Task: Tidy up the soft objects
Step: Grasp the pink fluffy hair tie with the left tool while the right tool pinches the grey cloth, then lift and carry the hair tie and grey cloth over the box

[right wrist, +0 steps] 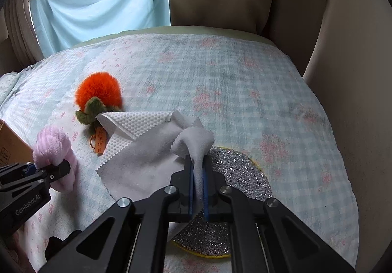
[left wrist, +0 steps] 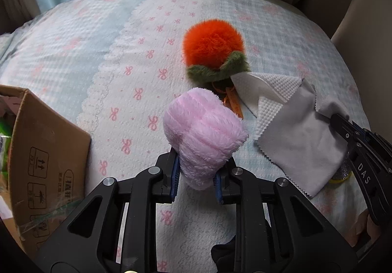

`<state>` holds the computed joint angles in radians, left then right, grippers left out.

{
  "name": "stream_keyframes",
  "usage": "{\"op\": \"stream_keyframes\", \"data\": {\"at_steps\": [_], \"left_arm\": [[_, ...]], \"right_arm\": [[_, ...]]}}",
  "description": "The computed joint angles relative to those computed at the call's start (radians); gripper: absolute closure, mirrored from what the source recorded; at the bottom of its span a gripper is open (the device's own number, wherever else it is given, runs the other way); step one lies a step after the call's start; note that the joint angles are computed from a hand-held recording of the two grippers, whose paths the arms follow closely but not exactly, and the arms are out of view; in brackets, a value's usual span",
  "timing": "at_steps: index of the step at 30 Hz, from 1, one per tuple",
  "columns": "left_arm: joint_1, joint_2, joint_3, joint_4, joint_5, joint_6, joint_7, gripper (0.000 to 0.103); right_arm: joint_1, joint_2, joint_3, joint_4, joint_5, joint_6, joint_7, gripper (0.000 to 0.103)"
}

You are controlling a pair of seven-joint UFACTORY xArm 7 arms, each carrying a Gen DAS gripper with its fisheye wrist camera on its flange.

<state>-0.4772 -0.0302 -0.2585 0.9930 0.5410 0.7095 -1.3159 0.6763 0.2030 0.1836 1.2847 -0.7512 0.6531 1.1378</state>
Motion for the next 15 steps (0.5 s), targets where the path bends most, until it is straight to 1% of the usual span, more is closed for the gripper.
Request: {"op": "stream_keyframes", "data": {"at_steps": [7,15], "left_arm": [[0.005,-0.036,-0.006,0.001,-0.023,0.013,0.014,0.084],[0.015,-0.098,-0.028,0.045,-0.045,0.064,0.056,0.084]], "right_arm": [[-0.007,-0.038,0.009,-0.001,0.004,0.003,0.020,0.097],[-0.014,-0.089,0.037,0.036,0.009,0.055,0.021,0.098]]}}
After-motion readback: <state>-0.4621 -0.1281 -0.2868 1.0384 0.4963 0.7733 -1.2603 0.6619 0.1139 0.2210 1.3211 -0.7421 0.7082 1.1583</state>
